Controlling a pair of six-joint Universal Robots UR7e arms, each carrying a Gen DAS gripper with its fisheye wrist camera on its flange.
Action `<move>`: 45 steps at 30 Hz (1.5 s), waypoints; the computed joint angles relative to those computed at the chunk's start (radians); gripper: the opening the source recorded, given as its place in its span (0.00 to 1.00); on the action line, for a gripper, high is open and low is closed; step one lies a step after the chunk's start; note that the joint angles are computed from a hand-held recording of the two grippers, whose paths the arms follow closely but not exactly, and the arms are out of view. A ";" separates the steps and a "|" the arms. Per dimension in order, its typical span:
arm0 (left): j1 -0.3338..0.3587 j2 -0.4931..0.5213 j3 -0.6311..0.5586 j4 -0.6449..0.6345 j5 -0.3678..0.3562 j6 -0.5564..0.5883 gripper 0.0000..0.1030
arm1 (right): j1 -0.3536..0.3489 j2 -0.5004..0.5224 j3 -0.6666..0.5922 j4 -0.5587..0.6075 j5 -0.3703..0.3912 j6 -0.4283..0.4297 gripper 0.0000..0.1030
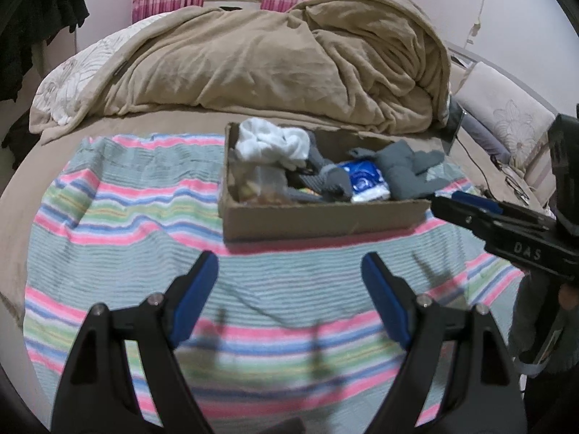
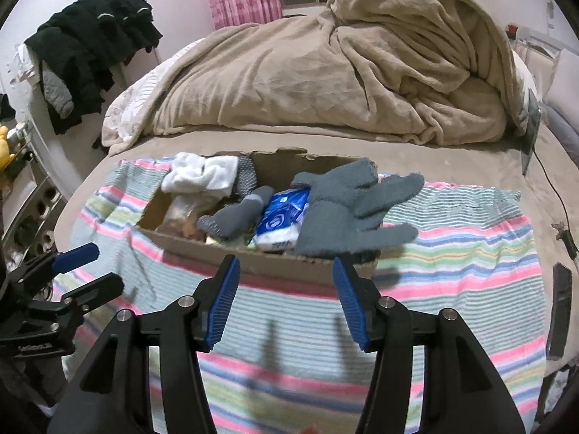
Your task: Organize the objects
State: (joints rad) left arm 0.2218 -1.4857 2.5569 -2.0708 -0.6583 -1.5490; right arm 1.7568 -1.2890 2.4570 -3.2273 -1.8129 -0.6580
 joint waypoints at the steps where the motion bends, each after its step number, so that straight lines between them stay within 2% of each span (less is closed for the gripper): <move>1: -0.014 -0.002 -0.001 0.021 -0.006 -0.023 0.80 | 0.001 -0.015 0.012 0.003 0.004 -0.003 0.55; 8: -0.096 -0.016 -0.004 0.145 -0.049 -0.177 0.80 | 0.005 -0.095 0.070 0.025 0.017 -0.016 0.55; 13: -0.124 -0.002 0.007 0.131 -0.102 -0.224 0.80 | 0.002 -0.152 0.115 0.034 0.021 -0.026 0.55; 16: -0.159 0.024 -0.012 0.208 -0.115 -0.280 0.80 | -0.002 -0.181 0.135 0.047 0.026 -0.035 0.55; 20: -0.190 0.022 -0.014 0.237 -0.127 -0.303 0.80 | -0.010 -0.206 0.156 0.055 0.029 -0.043 0.55; 22: -0.195 0.019 -0.017 0.255 -0.126 -0.317 0.83 | -0.016 -0.211 0.162 0.054 0.030 -0.047 0.55; 24: -0.198 0.014 -0.017 0.263 -0.122 -0.325 0.93 | -0.023 -0.211 0.166 0.052 0.032 -0.049 0.55; 28: -0.196 0.023 -0.021 0.264 -0.118 -0.317 0.93 | -0.033 -0.212 0.165 0.050 0.035 -0.051 0.57; 29: -0.195 0.026 -0.022 0.262 -0.119 -0.315 0.94 | -0.035 -0.213 0.166 0.051 0.037 -0.053 0.63; 31: -0.190 0.034 -0.023 0.252 -0.118 -0.305 0.94 | -0.039 -0.215 0.166 0.051 0.043 -0.054 0.66; 45: -0.168 0.043 -0.026 0.233 -0.105 -0.273 0.95 | -0.048 -0.199 0.149 0.045 0.042 -0.057 0.66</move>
State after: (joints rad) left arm 0.0541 -1.4429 2.5314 -1.8382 -0.7637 -1.8225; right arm 1.7092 -1.4875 2.6057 -3.1824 -1.7705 -0.7151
